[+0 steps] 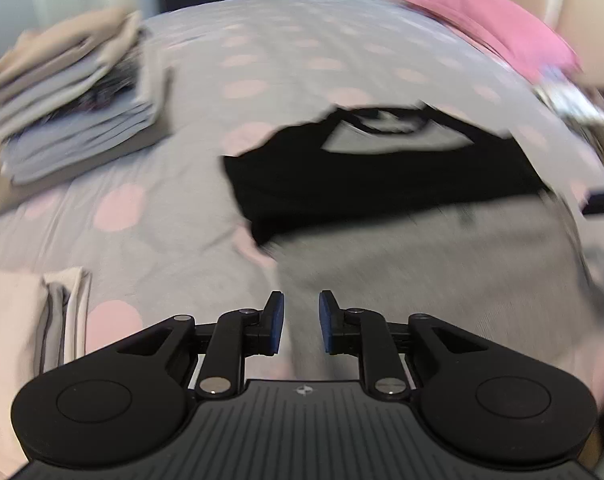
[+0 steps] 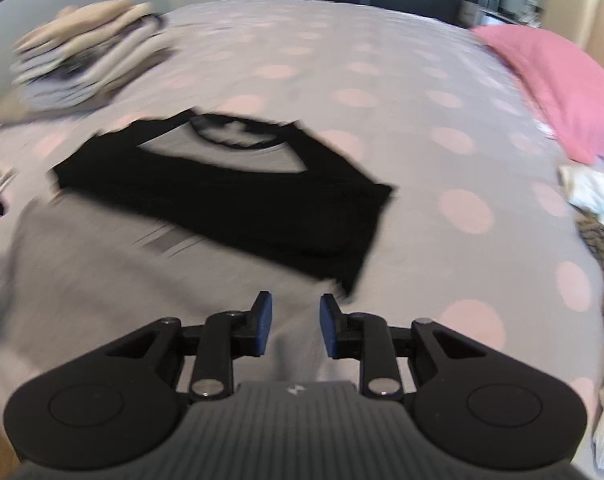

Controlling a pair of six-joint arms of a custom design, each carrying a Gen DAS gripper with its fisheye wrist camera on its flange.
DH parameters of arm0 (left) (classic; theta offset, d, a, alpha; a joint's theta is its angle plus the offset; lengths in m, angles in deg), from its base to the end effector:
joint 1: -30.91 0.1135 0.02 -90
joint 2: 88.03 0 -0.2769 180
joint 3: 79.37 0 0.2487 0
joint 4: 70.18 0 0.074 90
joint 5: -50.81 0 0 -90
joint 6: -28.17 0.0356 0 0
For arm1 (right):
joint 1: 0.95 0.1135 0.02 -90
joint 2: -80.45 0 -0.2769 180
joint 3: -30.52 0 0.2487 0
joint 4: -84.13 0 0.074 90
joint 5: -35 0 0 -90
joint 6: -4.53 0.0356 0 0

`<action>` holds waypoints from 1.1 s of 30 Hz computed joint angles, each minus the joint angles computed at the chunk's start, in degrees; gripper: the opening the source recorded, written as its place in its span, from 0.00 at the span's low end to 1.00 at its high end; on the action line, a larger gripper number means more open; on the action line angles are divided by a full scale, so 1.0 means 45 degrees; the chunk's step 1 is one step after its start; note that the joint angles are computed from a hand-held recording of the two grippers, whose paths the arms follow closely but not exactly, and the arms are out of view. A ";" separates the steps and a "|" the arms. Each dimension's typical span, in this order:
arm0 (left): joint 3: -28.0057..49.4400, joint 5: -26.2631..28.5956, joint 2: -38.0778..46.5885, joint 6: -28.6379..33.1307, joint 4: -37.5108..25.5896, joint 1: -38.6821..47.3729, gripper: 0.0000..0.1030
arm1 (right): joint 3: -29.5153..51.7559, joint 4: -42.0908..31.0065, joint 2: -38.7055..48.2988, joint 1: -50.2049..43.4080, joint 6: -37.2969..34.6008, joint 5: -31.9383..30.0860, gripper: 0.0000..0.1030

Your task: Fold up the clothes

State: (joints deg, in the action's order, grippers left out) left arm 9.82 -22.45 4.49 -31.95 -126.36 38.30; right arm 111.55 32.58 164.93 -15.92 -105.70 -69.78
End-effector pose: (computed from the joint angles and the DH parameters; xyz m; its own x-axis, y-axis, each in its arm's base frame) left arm 0.3338 0.0330 0.2825 -0.7301 0.3864 -0.5636 0.4446 0.8949 0.0376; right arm 0.2958 -0.0697 0.2853 -0.7800 -0.1375 -0.6105 -0.1719 0.9851 -0.0023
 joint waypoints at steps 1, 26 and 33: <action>-0.0364 0.0052 -0.0341 0.0399 -0.0026 -0.0037 0.18 | -0.0279 -0.0114 -0.0278 0.0027 -0.0311 -0.0180 0.29; -0.9838 -0.3891 -0.6139 0.9705 0.6259 -0.2138 0.44 | -0.7249 0.0796 -0.6546 0.1528 -1.0524 0.1784 0.44; -1.0636 -0.4184 -0.5674 0.9988 0.8220 -0.2406 0.27 | -0.9092 0.3415 -0.7355 0.2535 -1.1400 0.3216 0.39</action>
